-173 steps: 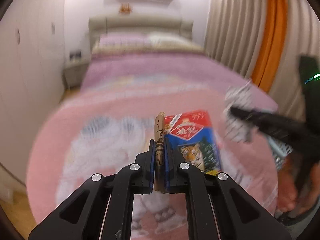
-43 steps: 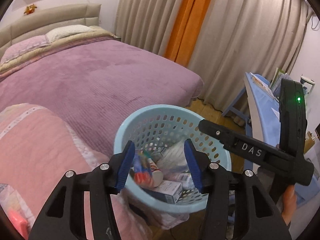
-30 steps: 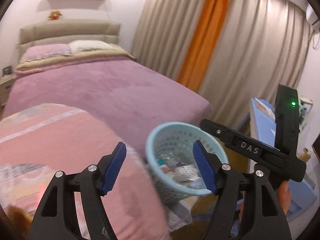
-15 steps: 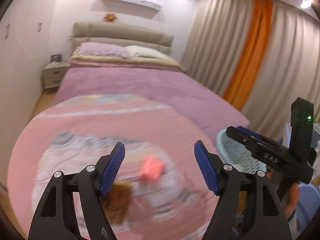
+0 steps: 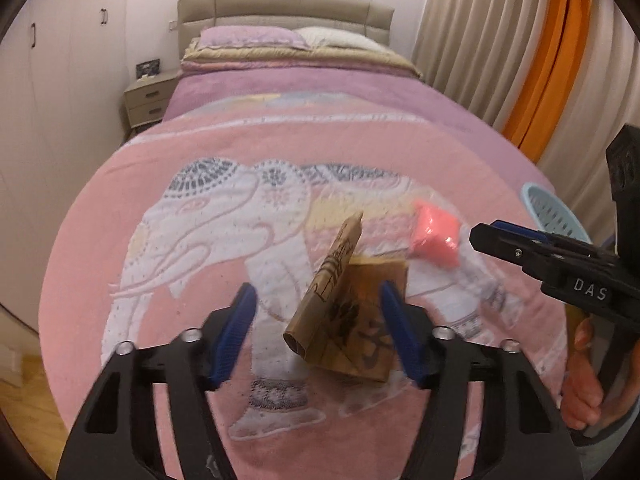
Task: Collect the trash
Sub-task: 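Grasp brown cardboard with left gripper while right grasps pink plastic bag, then carry cardboard and pink bag over the blue basket and open both grippers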
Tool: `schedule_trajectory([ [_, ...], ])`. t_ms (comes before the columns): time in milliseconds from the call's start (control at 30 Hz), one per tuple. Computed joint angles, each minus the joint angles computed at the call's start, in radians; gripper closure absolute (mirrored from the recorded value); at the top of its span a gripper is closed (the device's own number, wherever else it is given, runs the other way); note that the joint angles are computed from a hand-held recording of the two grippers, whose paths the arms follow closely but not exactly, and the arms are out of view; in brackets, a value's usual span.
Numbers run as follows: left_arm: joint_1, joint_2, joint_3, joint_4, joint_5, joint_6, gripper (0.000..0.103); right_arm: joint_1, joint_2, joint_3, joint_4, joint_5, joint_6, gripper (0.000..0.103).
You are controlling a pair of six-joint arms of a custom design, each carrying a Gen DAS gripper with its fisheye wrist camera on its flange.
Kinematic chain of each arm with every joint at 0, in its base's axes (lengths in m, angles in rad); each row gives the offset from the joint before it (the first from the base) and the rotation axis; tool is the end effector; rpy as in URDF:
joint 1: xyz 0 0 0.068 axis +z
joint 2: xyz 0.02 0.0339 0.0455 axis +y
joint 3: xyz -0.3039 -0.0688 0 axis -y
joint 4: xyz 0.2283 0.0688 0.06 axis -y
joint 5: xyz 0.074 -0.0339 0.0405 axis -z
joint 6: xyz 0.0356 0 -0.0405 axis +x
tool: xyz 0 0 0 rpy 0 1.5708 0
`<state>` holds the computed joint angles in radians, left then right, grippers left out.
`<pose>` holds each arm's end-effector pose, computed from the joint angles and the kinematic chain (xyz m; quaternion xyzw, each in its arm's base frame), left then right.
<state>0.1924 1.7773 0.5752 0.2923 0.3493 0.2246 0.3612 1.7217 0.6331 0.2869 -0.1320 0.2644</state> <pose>0.2836 0.0428 0.1348 0.0714 0.9305 -0.0946 0.3467 0.2797 0.1107 0.1610 -0.0695 0.9227 0.1734 0.3373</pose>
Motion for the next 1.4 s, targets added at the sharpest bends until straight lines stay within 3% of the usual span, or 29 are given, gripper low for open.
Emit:
schedule_trajectory([
  [100, 0.0, 0.038, 0.013, -0.001, 0.001, -0.014, 0.064, 0.006, 0.041, 0.022, -0.012, -0.007, 0.013, 0.06],
  [167, -0.002, 0.065, 0.016, 0.015, -0.014, -0.015, 0.082, 0.001, 0.066, 0.044, -0.026, -0.026, 0.019, 0.06],
  [333, 0.027, 0.08, -0.01, 0.084, 0.018, -0.051, 0.095, 0.012, 0.129, 0.105, -0.058, -0.034, 0.025, 0.06],
  [433, 0.049, 0.075, -0.03, 0.131, 0.021, -0.078, 0.095, 0.019, 0.158, 0.145, -0.082, -0.03, 0.034, 0.059],
  [567, 0.074, 0.068, -0.034, 0.141, 0.048, -0.081, 0.095, 0.037, 0.202, 0.212, -0.107, 0.003, 0.043, 0.048],
  [767, 0.083, 0.078, -0.026, 0.134, 0.053, -0.077, 0.095, 0.088, 0.247, 0.272, -0.115, 0.12, 0.036, 0.046],
  [933, 0.077, 0.078, -0.027, 0.138, 0.05, -0.075, 0.095, 0.097, 0.234, 0.26, -0.122, 0.141, 0.014, 0.047],
  [1000, 0.066, 0.074, -0.03, 0.14, 0.042, -0.08, 0.095, 0.103, 0.23, 0.254, -0.123, 0.171, 0.0, 0.049],
  [1067, 0.058, 0.068, -0.033, 0.138, 0.04, -0.084, 0.095, 0.109, 0.229, 0.254, -0.129, 0.195, -0.013, 0.067],
  [1400, -0.061, -0.034, -0.052, 0.109, 0.047, -0.104, 0.096, 0.005, 0.049, 0.096, -0.034, 0.137, -0.042, 0.068],
])
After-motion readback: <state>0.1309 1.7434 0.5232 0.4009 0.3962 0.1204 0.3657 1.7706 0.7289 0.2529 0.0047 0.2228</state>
